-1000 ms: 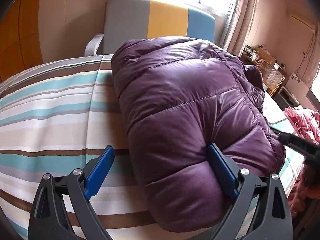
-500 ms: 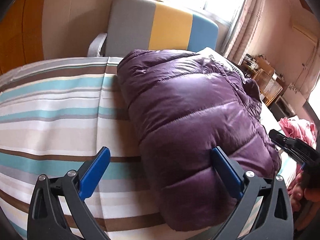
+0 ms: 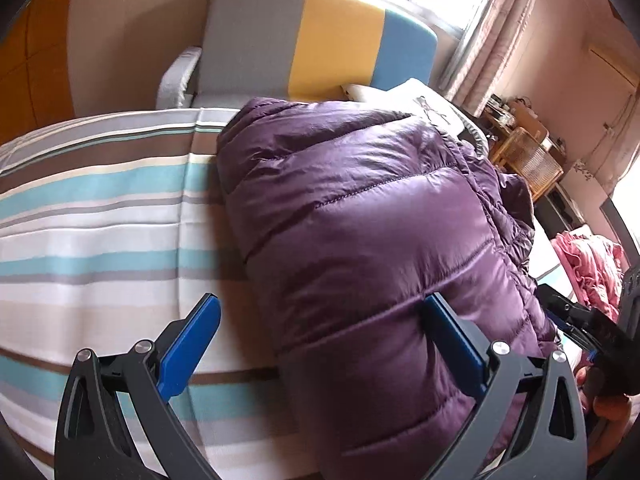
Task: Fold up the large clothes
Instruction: 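Open the right gripper and release the jacket bundle edge, then grasp the bundle's loose end with the right gripper while the left gripper presses the bundle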
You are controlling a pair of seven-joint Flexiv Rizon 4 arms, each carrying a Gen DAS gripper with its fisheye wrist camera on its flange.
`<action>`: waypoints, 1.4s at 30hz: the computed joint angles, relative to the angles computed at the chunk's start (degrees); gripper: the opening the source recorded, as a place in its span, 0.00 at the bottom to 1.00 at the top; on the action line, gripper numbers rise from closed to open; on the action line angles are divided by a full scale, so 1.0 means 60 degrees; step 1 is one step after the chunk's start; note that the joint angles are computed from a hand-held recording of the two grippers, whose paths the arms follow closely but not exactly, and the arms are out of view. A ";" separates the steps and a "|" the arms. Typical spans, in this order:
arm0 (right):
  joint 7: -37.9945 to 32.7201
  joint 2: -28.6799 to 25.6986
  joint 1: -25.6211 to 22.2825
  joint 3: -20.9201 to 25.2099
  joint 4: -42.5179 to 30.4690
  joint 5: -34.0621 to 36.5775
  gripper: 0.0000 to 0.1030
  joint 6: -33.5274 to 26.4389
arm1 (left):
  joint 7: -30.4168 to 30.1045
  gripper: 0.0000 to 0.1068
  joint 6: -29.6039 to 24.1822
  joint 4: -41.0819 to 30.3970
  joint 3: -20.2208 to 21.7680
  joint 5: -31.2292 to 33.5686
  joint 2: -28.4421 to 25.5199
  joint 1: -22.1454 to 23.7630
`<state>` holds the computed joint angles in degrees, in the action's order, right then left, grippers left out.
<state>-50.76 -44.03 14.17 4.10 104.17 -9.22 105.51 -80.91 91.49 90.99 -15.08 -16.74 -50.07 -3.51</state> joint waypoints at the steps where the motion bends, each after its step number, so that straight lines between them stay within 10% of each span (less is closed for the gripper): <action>1: -0.0011 -0.0041 -0.0130 0.0136 -0.0049 -0.0058 0.62 -0.0005 | 0.0112 0.95 -0.0131 -0.0109 -0.0231 -0.0004 -0.0102 0.0170; 15: -0.0635 -0.1023 -0.1744 0.2010 -0.2040 -0.0957 0.71 -0.2202 | 0.1800 0.95 -0.1118 -0.0657 -0.1856 -0.0585 -0.0703 0.1297; 22: -0.2187 -0.2202 -0.3362 0.4542 -0.3526 -0.0260 0.71 -0.3739 | 0.2411 0.95 -0.2498 -0.1570 -0.1104 -0.0969 -0.0822 0.0811; 30: -0.3278 -0.2461 -0.3321 0.4716 -0.4238 0.0414 0.74 -0.4731 | 0.2995 0.95 -0.2275 -0.1559 -0.1131 -0.1629 -0.0966 0.0679; 38: -0.4418 -0.2627 -0.3156 0.4778 -0.4584 0.1244 0.43 -0.4631 | 0.3167 0.94 -0.2291 -0.1728 -0.0962 -0.1700 -0.1096 0.0472; 42: -0.4634 -0.2170 -0.2495 0.3922 -0.4126 0.1533 0.28 -0.3922 | 0.3567 0.74 -0.1531 -0.1346 -0.1351 -0.1538 -0.1013 0.0581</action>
<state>-78.56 -57.05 -0.80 27.63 79.41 -0.02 81.98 -59.51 82.31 82.91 -23.19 -25.97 -56.15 -0.03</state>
